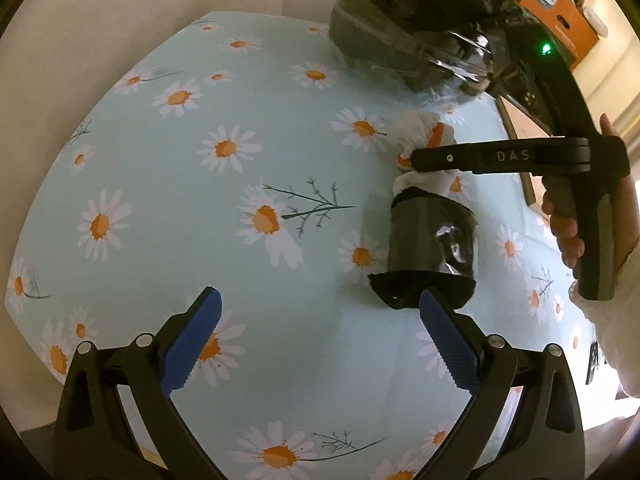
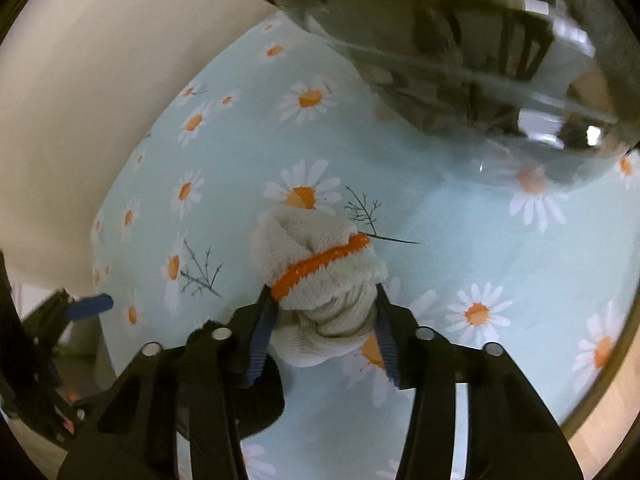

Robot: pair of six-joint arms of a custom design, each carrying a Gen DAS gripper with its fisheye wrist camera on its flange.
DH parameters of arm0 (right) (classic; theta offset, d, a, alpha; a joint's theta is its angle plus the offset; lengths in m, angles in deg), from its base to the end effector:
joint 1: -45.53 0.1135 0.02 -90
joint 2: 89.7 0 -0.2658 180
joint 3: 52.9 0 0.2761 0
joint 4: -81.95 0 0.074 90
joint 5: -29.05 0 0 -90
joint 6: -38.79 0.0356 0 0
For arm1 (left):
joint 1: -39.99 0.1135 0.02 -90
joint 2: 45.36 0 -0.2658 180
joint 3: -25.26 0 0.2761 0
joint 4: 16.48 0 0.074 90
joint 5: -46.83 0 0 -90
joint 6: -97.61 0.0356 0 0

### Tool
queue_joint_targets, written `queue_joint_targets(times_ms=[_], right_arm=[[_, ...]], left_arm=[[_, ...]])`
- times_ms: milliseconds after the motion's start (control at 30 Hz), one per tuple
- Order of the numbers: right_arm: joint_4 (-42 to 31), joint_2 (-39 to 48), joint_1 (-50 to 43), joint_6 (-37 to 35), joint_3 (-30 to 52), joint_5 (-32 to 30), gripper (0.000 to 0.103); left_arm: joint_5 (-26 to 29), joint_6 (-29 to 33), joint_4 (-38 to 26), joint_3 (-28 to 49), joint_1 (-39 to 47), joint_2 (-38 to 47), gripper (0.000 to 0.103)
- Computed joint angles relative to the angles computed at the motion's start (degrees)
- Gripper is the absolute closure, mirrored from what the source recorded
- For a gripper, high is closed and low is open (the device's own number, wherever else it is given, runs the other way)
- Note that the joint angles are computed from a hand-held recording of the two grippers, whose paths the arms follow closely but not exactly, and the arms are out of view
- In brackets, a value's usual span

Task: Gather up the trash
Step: 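Grasp the white sock with the right gripper while the left gripper reaches the black cylinder, then close the left gripper around the black cylinder and lift it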

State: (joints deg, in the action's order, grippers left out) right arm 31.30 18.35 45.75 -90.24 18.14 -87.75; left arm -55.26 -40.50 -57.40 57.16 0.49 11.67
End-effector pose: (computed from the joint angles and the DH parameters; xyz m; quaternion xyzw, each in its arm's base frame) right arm 0.3271 0.0173 0.0943 -0.3311 0.9145 0.2119 0.0957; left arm 0.1355 -0.1021 0.1198 -0.0948 0.9684 -0.0685 0.2202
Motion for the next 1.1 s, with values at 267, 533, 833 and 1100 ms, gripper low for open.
queue_joint_targets(times_ms=[267,533,833,1100], right_arm=[[-3.1,-3.1,-8.8,-5.1,-1.2,1.8,0.062],[-5.7,-4.2,-21.0,-12.0,-1.0,4.3,0.062],[-14.1,-9.1,-29.6,-20.4,-2.9,3.8,0.062],[-16.0,-12.6,-37.3,-27.1,-5.6,4.7,0.061]], left_arm=[[2.7,2.7,4.7,2.6,-1.1,7.8,0.006],[4.4,2.4,9.3,7.1,-3.2,17.6,0.006],[4.1,4.0,10.6,15.2,-4.1,28.8,0.006],[5.1,0.5,11.2,16.6,-1.8,32.5,0.041]])
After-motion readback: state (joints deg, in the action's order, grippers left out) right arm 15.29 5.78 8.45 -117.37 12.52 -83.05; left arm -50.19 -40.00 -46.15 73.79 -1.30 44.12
